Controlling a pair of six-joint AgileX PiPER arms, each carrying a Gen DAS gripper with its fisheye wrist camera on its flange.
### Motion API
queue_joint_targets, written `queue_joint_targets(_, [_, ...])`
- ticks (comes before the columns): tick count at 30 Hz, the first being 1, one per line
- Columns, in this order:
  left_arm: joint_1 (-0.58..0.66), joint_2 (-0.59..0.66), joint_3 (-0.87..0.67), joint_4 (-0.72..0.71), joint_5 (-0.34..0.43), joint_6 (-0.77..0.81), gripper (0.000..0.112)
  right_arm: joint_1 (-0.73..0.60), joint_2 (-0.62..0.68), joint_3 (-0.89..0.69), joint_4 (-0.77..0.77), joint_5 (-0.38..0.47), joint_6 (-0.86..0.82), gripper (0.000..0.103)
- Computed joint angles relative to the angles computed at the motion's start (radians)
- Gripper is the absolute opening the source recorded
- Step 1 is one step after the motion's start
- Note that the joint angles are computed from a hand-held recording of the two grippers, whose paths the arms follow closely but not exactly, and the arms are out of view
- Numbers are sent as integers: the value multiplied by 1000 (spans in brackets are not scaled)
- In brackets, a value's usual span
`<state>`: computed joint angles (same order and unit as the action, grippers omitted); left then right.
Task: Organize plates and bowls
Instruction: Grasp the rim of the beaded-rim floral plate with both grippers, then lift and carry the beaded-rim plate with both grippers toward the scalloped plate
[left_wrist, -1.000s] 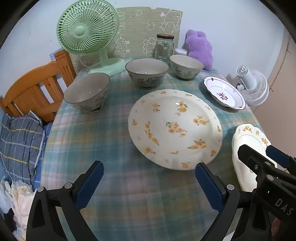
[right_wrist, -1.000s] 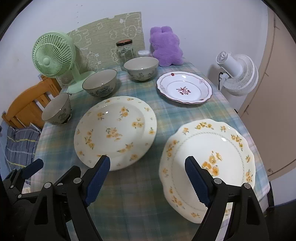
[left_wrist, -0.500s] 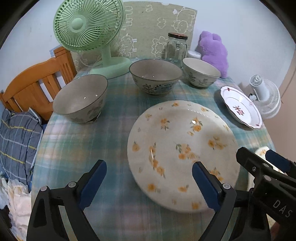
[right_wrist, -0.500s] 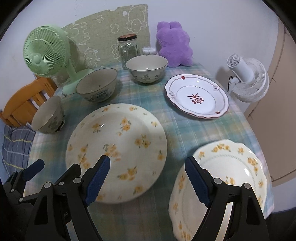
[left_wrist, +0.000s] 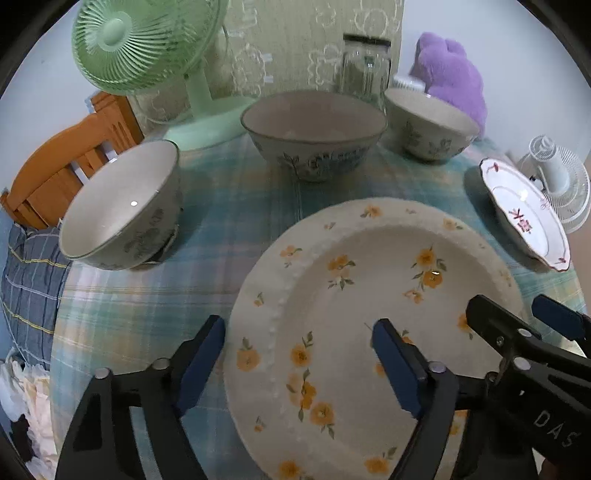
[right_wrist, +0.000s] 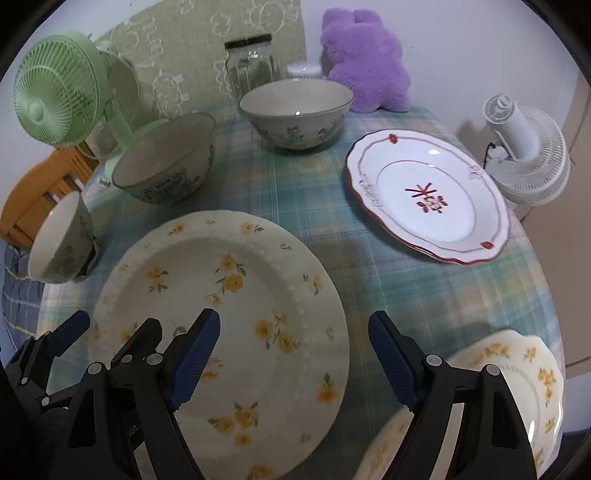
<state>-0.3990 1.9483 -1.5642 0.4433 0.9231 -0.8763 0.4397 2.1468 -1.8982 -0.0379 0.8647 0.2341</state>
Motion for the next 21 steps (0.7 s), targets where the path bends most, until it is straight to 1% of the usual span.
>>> queue_joint_targets(3, [9,25,-25,-17,14,20,79,-4,39,-51,15,23,-39,84])
queue_joint_targets(7, [23,31,-21,-38,2,41,79,-8,89,-128,46,71,-87,79])
queue_joint_targets(11, [35,27,-18,-71,-5,82,78,-8,120,-169,50,89,-89,78])
queue_joint_targets(13, [48,32,-33,-109,4,135,78,-14,137,-194,65,109,-97,78])
queue_joint_targets(16, [68,23,-25,-172,-6,189,78,-22,162,-231,90,140,-106,77])
queue_joint_targets(18, [74,15,-10,-188,-21,206,78,-25,173,-254,86,160,-118,74])
queue_joint_targets(21, [72,14,-5,-190,-24,210,77,-22,192,-290,77,189,-128,72])
